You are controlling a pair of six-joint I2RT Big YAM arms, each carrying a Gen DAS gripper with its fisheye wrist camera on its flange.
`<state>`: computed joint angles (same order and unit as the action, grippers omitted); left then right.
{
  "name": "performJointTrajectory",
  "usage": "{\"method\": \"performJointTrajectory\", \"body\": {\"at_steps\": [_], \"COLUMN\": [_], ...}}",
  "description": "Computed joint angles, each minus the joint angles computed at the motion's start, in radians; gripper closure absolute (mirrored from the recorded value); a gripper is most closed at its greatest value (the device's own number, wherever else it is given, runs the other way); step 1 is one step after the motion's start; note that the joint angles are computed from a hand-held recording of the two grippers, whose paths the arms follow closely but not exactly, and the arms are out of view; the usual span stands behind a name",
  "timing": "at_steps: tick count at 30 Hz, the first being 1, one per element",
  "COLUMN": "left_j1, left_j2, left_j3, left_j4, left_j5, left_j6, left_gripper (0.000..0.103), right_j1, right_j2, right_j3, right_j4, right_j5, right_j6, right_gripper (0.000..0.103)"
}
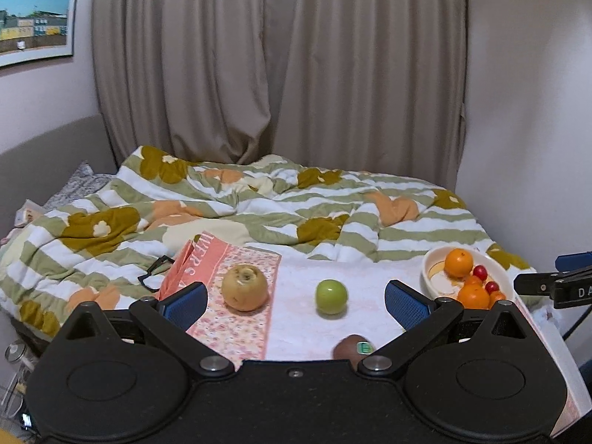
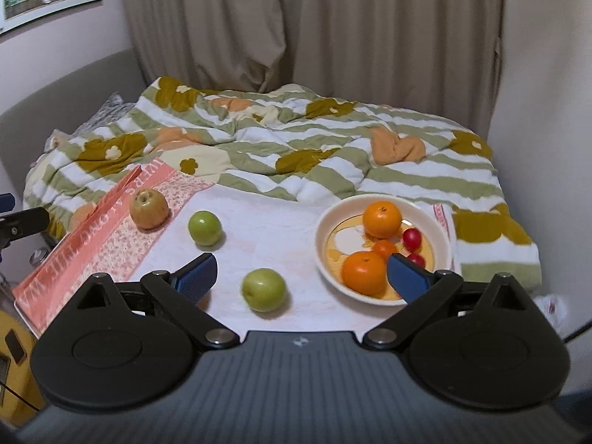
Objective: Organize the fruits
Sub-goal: 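Withdraw both open tools from the bowl toward the pear and kiwi, then grasp the yellow pear with the left tool while the right tool grasps the kiwi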
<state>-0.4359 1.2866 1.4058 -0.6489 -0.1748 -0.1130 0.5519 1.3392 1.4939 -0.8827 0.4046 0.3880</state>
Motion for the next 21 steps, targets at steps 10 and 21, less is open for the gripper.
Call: {"method": "performJointTrajectory", "body": {"at_steps": [10, 21], "left_j1": [0.196, 0.277], "left_j2": [0.116, 0.368], "left_j3": [0.088, 0.319], "left_j4": [-0.014, -0.134], "left_j5": [0.296, 0.440], "left_j6": [0.131, 0.250], "left_gripper": [0.000, 0.000], "right_j1": [0.117, 0.153], "right_j2": [0.192, 0.382], "right_j3": [0.179, 0.360], "right_j4": [-0.159, -0.307], "right_j5": [0.120, 0.145], "right_j6": [0.269, 0.487], "right_gripper": [0.000, 0.000]}}
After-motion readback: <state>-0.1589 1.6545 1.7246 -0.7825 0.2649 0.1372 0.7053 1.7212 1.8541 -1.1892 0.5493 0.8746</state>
